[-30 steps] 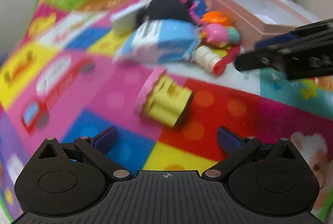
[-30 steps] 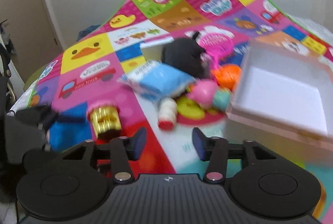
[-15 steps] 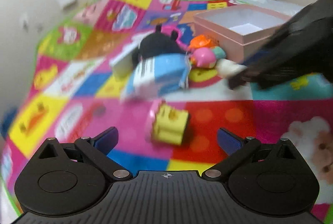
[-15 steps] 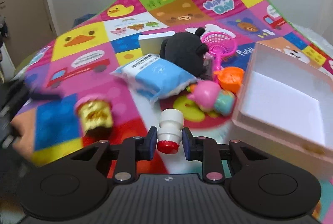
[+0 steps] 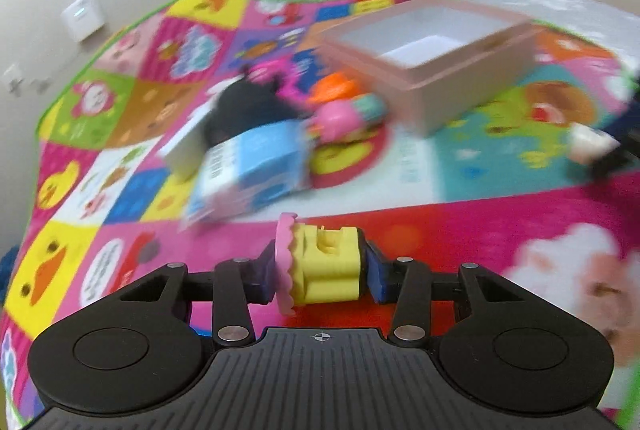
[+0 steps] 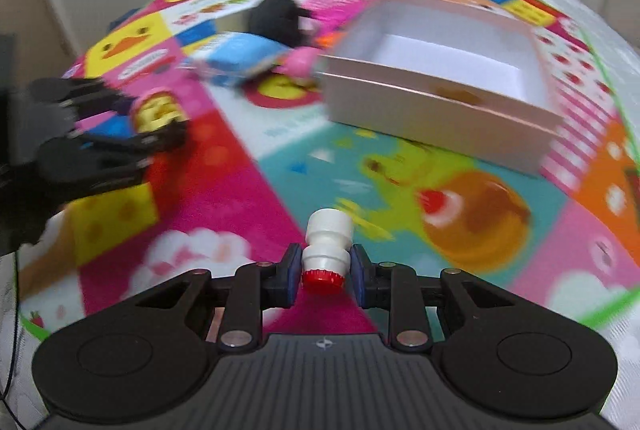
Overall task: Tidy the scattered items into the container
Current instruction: 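Drop the cupcake and bottle into the pink box with both tools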
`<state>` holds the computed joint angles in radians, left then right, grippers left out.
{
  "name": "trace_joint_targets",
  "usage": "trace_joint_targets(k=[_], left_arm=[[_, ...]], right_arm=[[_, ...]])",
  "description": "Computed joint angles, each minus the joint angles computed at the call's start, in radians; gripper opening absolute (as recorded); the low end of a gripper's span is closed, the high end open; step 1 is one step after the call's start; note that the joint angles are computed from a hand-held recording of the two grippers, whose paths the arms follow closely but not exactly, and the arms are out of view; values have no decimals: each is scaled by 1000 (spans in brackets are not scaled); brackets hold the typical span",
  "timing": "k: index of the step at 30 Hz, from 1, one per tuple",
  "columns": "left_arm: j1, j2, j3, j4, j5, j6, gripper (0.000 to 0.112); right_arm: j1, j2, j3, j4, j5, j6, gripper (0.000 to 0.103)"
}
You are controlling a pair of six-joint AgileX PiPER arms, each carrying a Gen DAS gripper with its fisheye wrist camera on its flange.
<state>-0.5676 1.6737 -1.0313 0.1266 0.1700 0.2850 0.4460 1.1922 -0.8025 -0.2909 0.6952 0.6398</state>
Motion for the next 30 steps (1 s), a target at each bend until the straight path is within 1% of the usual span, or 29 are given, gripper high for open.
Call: trace_joint_targets(k=[2, 4, 5, 6, 8, 11, 14, 15, 16, 18, 19, 20, 21, 22, 23, 24, 26, 28, 30], left_arm=[[-41, -31, 13, -196, 30, 200, 47], [-77, -39, -12, -396, 76, 396, 47], [-96, -34, -40, -490, 101, 470, 47], [-114, -26, -69, -543, 116, 503, 47], [-153, 5, -158, -563, 131, 482, 47], [-183, 83, -338, -498, 136, 350, 47], [-192, 207, -584, -346, 163, 116, 47], [-193, 259, -684, -288, 194, 42, 47], [-188, 318, -784, -269, 208, 2, 49], [-155, 427, -984, -332, 306, -6, 69], [-135, 477, -1083, -347, 370, -48, 84], [-115, 504, -1142, -344, 413, -101, 88], [-96, 512, -1160, -340, 433, -142, 88], [-75, 499, -1139, -351, 438, -146, 92], [-53, 471, -1078, -361, 413, -133, 95], [-35, 435, -1003, -359, 388, -117, 95], [4, 386, -889, -321, 373, -104, 95], [44, 351, -795, -276, 387, -119, 96], [86, 320, -709, -239, 424, -150, 96]], right_arm=[[-75, -50, 20, 52, 39, -44, 25], [-164, -101, 25, 117, 67, -115, 25], [-205, -125, 21, 142, 82, -149, 25], [-245, -151, 10, 166, 101, -186, 25], [-308, -192, -24, 195, 132, -241, 25], [-398, -227, -97, 233, 142, -330, 25], [-470, -195, -184, 262, 91, -399, 25], [-487, -167, -216, 267, 62, -416, 25], [-497, -135, -249, 266, 27, -429, 25], [-506, -67, -297, 244, -62, -428, 25], [-497, -29, -314, 188, -113, -379, 27], [-489, 6, -331, 134, -145, -329, 40], [-481, 42, -352, 80, -161, -271, 51], [-480, 67, -368, 60, -168, -242, 54], [-478, 83, -378, 62, -170, -236, 54], [-473, 94, -379, 74, -167, -246, 54], [-436, 95, -356, 51, -164, -231, 54], [-376, 103, -319, 16, -159, -206, 55], [-295, 136, -296, -23, -151, -165, 55]])
